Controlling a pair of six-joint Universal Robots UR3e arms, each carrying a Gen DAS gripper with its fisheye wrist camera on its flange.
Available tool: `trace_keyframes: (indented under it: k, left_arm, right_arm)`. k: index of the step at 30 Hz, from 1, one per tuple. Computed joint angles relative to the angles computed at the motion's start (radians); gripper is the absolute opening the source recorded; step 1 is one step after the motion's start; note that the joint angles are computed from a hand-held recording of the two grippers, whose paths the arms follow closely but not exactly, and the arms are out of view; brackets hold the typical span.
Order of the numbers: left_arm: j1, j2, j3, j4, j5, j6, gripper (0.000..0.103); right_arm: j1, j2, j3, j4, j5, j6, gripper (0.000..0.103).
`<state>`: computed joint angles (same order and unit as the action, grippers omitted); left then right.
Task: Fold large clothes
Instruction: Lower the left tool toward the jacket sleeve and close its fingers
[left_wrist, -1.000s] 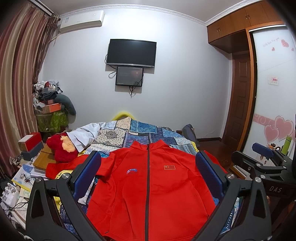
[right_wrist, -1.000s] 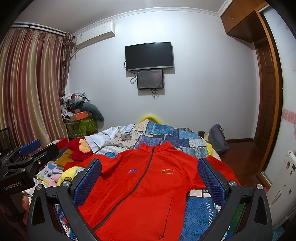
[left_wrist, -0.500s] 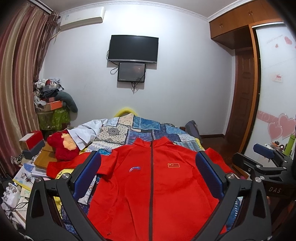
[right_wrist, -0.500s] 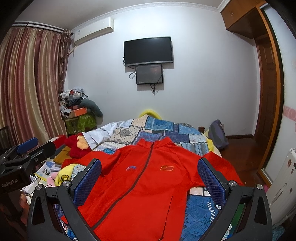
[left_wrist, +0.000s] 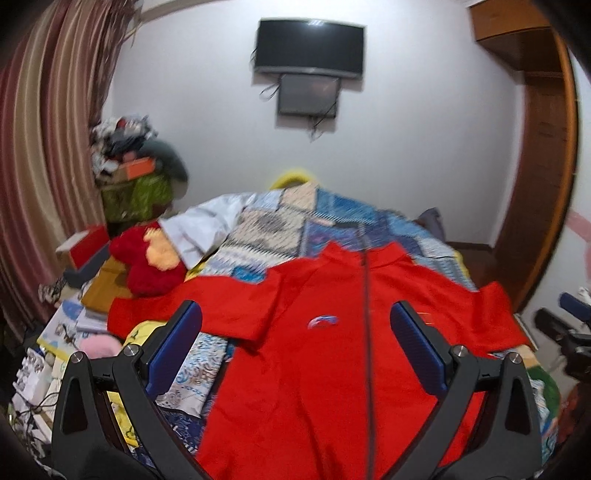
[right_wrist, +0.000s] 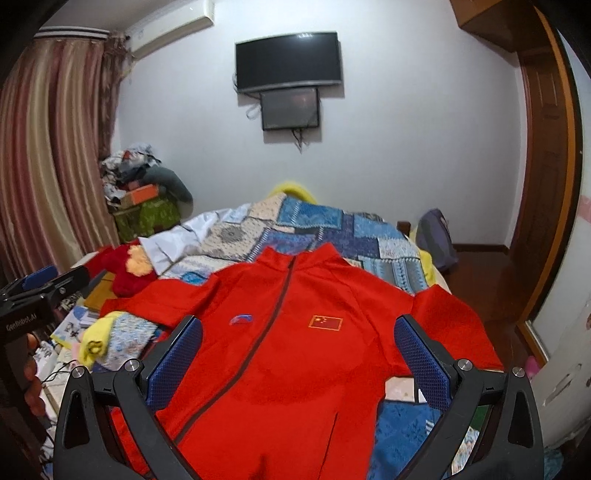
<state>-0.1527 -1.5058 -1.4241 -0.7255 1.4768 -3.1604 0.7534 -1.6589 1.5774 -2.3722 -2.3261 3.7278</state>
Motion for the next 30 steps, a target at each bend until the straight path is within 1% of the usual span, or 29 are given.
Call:
trace_keyframes:
  k: [5, 8, 9, 10, 12, 15, 17, 20, 22, 23, 24, 25, 26, 28, 30]
  left_arm:
    - [0.054, -0.210, 0.152, -0.021, 0.038, 0.011, 0.103]
    - [0.082, -0.362, 0.297, -0.086, 0.052, 0.024, 0.103]
    - [0.096, -0.420, 0.360, -0.128, 0.045, 0.023, 0.103]
    - [0.114, -0.468, 0.408, -0.163, 0.017, 0.026, 0.103]
    - [0.135, -0.568, 0.518, -0.243, -0.001, 0.032, 0.102]
    - [0.140, -0.679, 0.615, -0.293, 0.030, 0.024, 0.102]
    - [0.145, -0.725, 0.646, -0.308, 0.046, 0.029, 0.102]
    - [0.159, -0.775, 0.674, -0.330, 0.047, 0.027, 0.102]
    - [0.170, -0.808, 0.711, -0.375, 0.041, 0.023, 0.102]
    - [0.173, -0.821, 0.730, -0.400, 0.039, 0.020, 0.100]
    - [0.178, -0.834, 0.747, -0.426, 0.037, 0.012, 0.096]
    - [0.186, -0.840, 0.752, -0.440, 0.030, 0.004, 0.093]
    - [0.193, -0.850, 0.762, -0.450, 0.016, -0.001, 0.093]
    - [0.216, -0.874, 0.790, -0.483, -0.035, -0.017, 0.092]
    - [0.236, -0.911, 0.841, -0.524, -0.073, -0.041, 0.086]
  right_arm:
    - [-0.249, 0.016, 0.028, -0.069, 0.233, -0.141, 0.103]
    - [-0.381, 0.051, 0.017, -0.081, 0.359, -0.197, 0.103]
    - [-0.417, 0.073, 0.005, -0.081, 0.389, -0.212, 0.103]
    - [-0.451, 0.099, -0.018, -0.066, 0.412, -0.225, 0.103]
    - [-0.503, 0.151, -0.054, -0.065, 0.451, -0.251, 0.103]
    - [-0.569, 0.249, -0.130, -0.031, 0.523, -0.283, 0.103]
    - [-0.598, 0.308, -0.177, -0.009, 0.570, -0.304, 0.103]
    - [-0.604, 0.406, -0.241, 0.003, 0.584, -0.312, 0.103]
    - [-0.609, 0.477, -0.288, 0.007, 0.589, -0.325, 0.103]
    - [-0.610, 0.508, -0.319, 0.020, 0.594, -0.329, 0.103]
    - [-0.613, 0.545, -0.354, 0.033, 0.608, -0.337, 0.103]
    - [-0.615, 0.565, -0.371, 0.038, 0.619, -0.342, 0.103]
    - [-0.619, 0.592, -0.399, 0.049, 0.640, -0.350, 0.103]
    - [-0.620, 0.624, -0.435, 0.069, 0.666, -0.362, 0.103]
    - [-0.614, 0.664, -0.491, 0.101, 0.683, -0.377, 0.103]
